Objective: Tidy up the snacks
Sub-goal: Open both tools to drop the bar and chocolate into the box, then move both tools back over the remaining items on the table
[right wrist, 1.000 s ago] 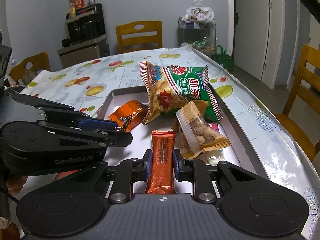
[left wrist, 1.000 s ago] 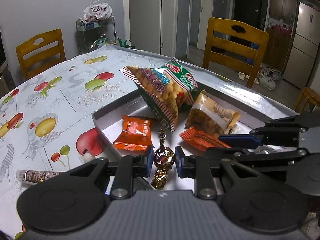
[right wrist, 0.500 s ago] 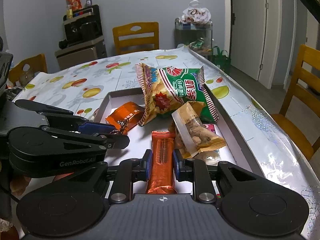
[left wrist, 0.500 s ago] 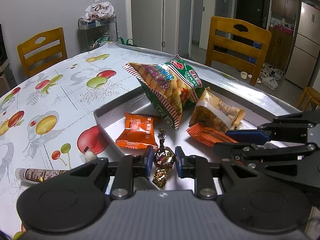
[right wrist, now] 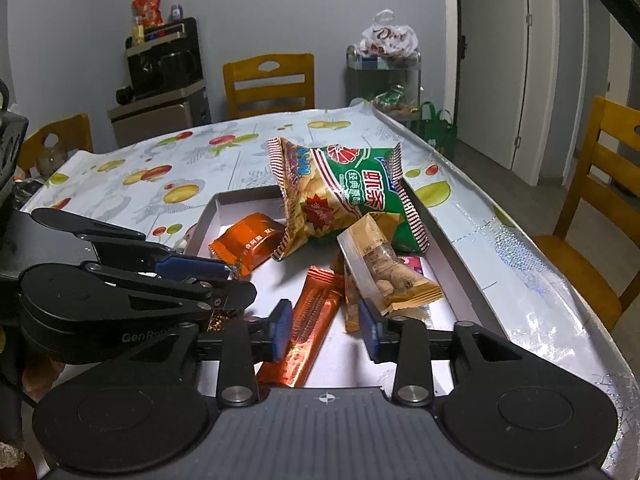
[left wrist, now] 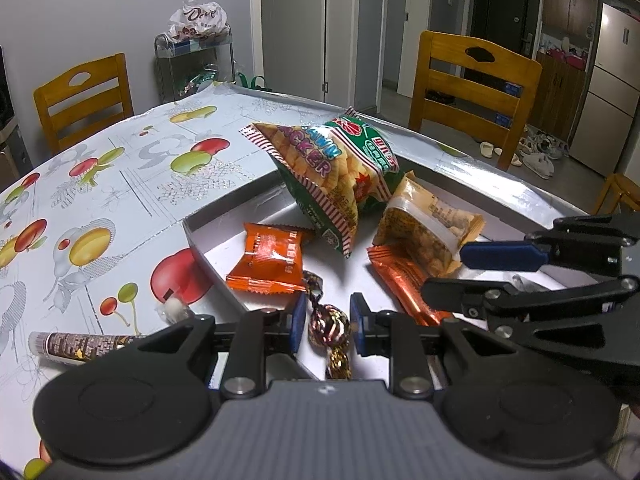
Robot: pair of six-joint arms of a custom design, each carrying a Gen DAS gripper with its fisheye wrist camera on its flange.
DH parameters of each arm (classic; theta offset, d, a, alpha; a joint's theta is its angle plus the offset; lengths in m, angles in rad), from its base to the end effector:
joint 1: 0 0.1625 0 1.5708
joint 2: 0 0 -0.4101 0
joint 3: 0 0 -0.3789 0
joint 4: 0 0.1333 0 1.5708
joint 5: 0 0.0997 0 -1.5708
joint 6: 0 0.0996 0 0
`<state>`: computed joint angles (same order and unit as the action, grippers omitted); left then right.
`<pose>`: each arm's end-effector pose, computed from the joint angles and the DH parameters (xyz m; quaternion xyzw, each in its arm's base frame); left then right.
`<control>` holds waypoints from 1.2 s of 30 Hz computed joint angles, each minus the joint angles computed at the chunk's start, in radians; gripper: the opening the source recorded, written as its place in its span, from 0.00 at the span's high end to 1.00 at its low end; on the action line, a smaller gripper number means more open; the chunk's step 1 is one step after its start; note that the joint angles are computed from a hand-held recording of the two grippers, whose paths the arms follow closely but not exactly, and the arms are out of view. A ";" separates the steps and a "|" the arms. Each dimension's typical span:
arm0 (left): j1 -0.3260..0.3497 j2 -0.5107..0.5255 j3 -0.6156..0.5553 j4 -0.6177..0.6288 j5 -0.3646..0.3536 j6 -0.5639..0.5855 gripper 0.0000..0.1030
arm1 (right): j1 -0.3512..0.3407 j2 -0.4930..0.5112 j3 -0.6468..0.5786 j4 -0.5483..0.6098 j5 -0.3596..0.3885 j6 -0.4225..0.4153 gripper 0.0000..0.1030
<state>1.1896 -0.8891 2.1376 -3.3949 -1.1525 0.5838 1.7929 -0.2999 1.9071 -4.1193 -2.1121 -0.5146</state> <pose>-0.0290 -0.5395 0.0995 0.3830 0.8582 -0.2561 0.2261 0.1914 -0.4752 -0.0647 0.1961 -0.8449 0.3976 0.2994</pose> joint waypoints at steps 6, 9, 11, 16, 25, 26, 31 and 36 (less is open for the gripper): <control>-0.002 -0.007 0.010 -0.008 -0.007 -0.014 0.68 | 0.000 -0.002 0.008 -0.022 -0.005 0.000 0.57; -0.006 -0.006 0.018 -0.037 -0.003 -0.009 0.59 | -0.002 -0.007 0.017 -0.032 -0.001 0.006 0.55; -0.009 -0.007 0.023 -0.049 -0.003 -0.010 0.55 | -0.003 -0.009 0.021 -0.043 -0.001 0.003 0.53; -0.012 -0.008 0.032 -0.074 -0.002 -0.011 0.47 | -0.004 -0.012 0.031 -0.071 -0.003 -0.005 0.47; -0.038 -0.026 0.077 -0.136 0.033 0.016 0.18 | -0.015 -0.030 0.067 -0.139 0.012 -0.002 0.27; -0.039 -0.031 0.085 -0.152 0.039 0.021 0.11 | -0.015 -0.030 0.071 -0.152 0.012 -0.006 0.24; -0.021 -0.103 0.128 -0.149 0.007 0.023 0.10 | -0.011 -0.027 0.073 -0.173 0.016 -0.012 0.15; 0.002 -0.182 0.182 -0.205 0.014 0.086 0.10 | 0.008 -0.015 0.062 -0.172 0.031 -0.011 0.03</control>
